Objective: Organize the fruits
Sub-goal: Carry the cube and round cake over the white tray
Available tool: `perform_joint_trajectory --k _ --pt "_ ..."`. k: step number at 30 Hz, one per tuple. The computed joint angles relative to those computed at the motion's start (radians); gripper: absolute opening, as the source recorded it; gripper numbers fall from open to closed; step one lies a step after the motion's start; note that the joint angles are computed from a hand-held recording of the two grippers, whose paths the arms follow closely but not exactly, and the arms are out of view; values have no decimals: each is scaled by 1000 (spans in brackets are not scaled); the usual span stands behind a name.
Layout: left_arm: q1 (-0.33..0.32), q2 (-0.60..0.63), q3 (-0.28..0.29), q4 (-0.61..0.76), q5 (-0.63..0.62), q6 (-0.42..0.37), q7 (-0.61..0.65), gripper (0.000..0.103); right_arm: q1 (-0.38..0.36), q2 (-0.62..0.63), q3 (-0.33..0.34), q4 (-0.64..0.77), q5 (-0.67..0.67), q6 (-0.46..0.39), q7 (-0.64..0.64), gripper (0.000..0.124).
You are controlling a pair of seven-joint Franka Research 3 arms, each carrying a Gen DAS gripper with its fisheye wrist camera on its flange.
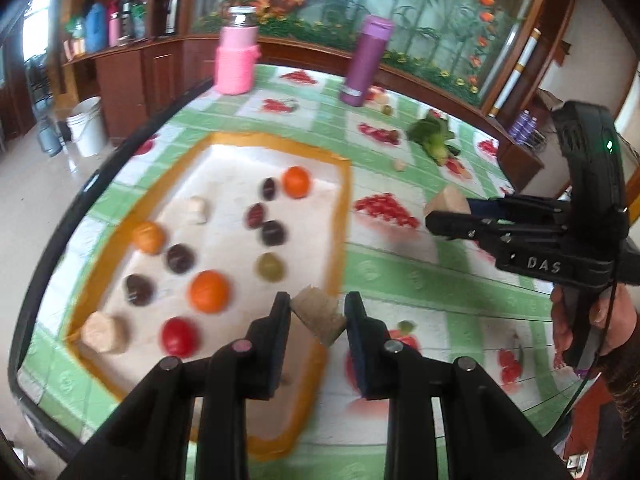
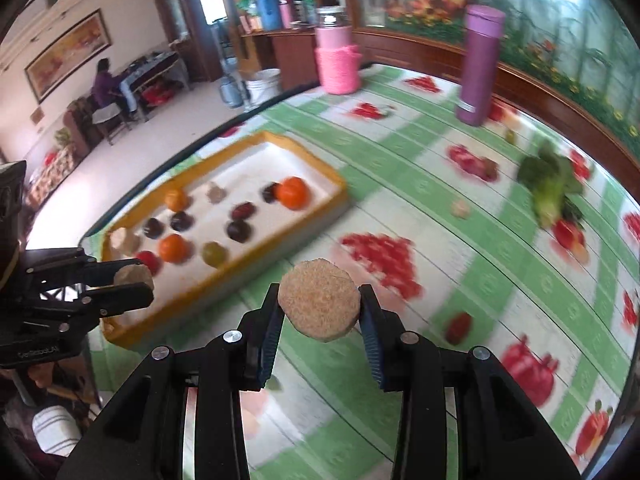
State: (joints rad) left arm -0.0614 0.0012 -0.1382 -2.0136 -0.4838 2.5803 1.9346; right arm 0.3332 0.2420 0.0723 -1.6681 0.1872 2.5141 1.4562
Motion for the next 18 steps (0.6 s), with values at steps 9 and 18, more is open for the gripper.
perform_joint_trajectory --k 9,18 --pt "46 32 20 -14 26 -26 -18 30 71 284 -12 389 -77 -161 7 36" --pt "60 75 -3 9 42 -47 -5 30 98 515 -46 717 -134 -358 26 36"
